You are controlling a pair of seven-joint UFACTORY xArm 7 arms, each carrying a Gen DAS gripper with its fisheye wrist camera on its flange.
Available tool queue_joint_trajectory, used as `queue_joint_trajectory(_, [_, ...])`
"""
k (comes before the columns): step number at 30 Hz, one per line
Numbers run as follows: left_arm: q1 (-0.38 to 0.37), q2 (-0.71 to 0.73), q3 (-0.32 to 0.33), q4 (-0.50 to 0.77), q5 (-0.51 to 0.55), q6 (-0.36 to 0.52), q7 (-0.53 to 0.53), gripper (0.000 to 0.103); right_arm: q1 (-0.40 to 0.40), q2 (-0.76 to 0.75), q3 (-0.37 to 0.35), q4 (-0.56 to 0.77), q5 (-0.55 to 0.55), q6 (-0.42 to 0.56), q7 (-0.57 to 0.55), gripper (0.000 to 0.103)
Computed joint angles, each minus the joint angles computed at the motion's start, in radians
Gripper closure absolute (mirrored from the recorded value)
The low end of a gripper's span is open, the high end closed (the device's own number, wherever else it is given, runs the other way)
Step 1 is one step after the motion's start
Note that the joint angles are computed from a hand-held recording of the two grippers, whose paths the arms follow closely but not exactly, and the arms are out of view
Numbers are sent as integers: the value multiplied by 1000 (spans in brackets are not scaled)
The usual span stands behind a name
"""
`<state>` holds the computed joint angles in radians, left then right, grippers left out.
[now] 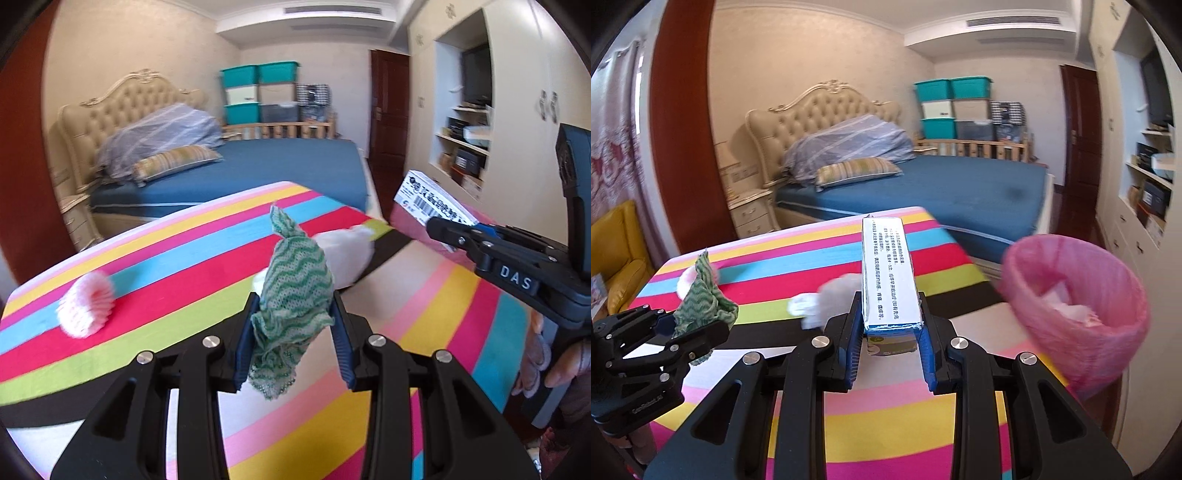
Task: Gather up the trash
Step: 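Carry the box and cloth over the pink wastebasket and open both tools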
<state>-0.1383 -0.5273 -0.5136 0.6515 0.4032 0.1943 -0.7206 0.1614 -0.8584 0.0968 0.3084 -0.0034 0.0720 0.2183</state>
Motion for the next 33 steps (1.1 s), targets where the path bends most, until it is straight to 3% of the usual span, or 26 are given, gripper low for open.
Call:
queue_joint_trajectory(4, [-14,139,-29,114,22,2,18,66,-62,-40,-57,-15,-10,24,-34,76])
queue_joint_trajectory(9, [-93,370,-16,313,60,35,43,66,-129,-25,-133,-2,-13,33,-108,76])
queue_joint_trajectory(14, [-180,627,-8,597,155,117,31,66,-160,55,-240,50,2,28,-226,76])
queue_joint_trajectory(18, [-269,795,25,807,150,179,79,64,-160,135,-326,101,43,7,-312,76])
queue_joint_trajectory(23, [-414,1002,100,1096,159,292,131,63,-80,249,-475,181,128,-15,-429,75])
queue_joint_trajectory(28, [-509,1174,158,1345,99,349,201,62,-28,335,-532,242,196,-34,-520,75])
queue_joint_trajectory(31, [-528,1232,186,1437,39,358,225,55,33,384,-586,284,245,-58,-583,74])
queue_joint_trajectory(33, [-537,1254,208,1477,-1,347,220,42,109,411,-659,327,289,-58,-636,72])
